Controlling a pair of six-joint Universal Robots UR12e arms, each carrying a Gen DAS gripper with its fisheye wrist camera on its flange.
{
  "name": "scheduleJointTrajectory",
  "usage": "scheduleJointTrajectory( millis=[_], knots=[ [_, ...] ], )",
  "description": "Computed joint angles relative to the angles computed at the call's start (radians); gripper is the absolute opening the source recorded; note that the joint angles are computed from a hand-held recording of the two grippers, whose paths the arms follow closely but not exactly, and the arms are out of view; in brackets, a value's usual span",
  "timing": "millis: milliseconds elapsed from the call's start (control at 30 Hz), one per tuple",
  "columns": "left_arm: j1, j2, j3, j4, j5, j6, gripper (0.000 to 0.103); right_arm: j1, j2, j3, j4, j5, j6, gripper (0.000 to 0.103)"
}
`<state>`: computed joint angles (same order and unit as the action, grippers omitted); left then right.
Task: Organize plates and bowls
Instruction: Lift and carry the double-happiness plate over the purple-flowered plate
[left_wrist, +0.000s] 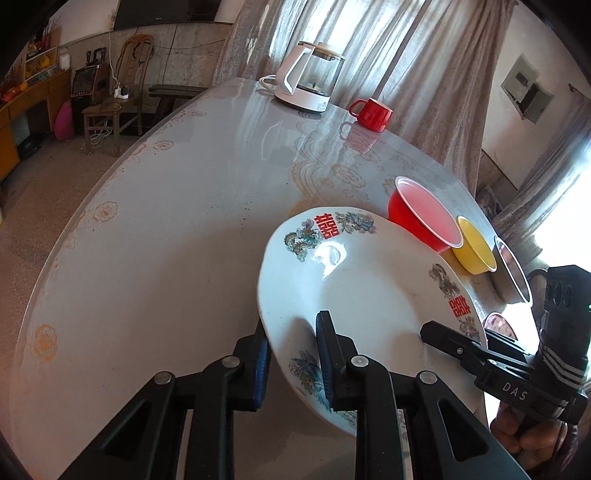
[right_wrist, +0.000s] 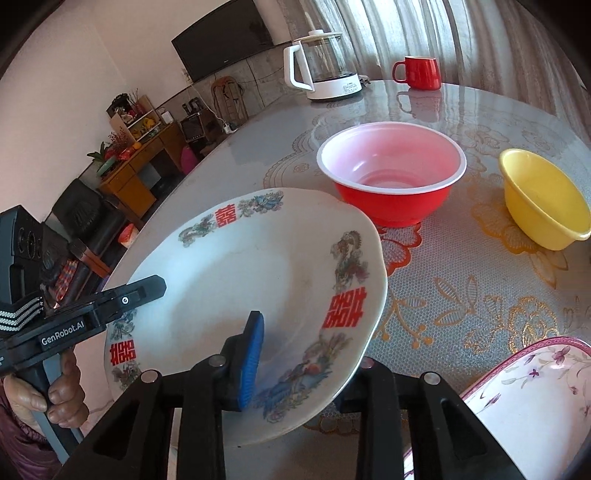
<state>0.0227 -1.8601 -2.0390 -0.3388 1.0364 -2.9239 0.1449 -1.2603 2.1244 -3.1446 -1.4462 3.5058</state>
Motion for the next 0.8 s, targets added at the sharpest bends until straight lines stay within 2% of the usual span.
scheduleJointTrajectory(
  millis=[100, 167, 233, 267, 333, 433, 533, 600, 667, 800],
  knots=[
    [-0.011, -0.015, 0.016, 0.006, 0.043, 0.0, 0.028, -0.001, -0.009, 0.007, 0.001, 0.012, -0.014, 0.027],
    [-0.021, -0.027, 0.034, 0.001, 0.067, -0.019, 0.037, 0.006, -0.012, 0.006, 0.021, -0.008, -0.024, 0.026],
    [-0.028, -0.037, 0.049, 0.002, 0.075, -0.034, 0.044, -0.004, -0.019, 0.003, 0.066, -0.004, 0.002, 0.031],
    [-0.031, -0.042, 0.055, 0.003, 0.074, -0.032, 0.044, -0.008, -0.017, -0.004, 0.077, -0.004, 0.011, 0.032],
    [-0.037, -0.049, 0.067, -0.011, 0.058, -0.017, 0.039, -0.006, -0.016, -0.013, 0.099, -0.028, -0.003, 0.034],
    [-0.051, -0.046, 0.063, 0.013, 0.11, 0.001, 0.035, -0.003, -0.016, -0.009, 0.09, -0.039, -0.023, 0.035],
    [-0.034, -0.036, 0.045, 0.018, 0.075, 0.018, 0.028, -0.003, -0.02, 0.008, 0.049, -0.032, -0.047, 0.033],
    [-0.031, -0.027, 0.031, 0.017, 0.071, 0.045, 0.029, 0.005, -0.025, 0.022, 0.0, -0.053, -0.074, 0.032],
    [-0.031, -0.016, 0.013, 0.035, 0.083, 0.053, 0.029, 0.02, -0.027, 0.019, 0.012, -0.081, -0.104, 0.031],
    [-0.018, 0.01, -0.015, 0.035, 0.055, 0.076, 0.028, 0.041, -0.039, 0.034, -0.017, -0.133, -0.118, 0.031]
  ],
)
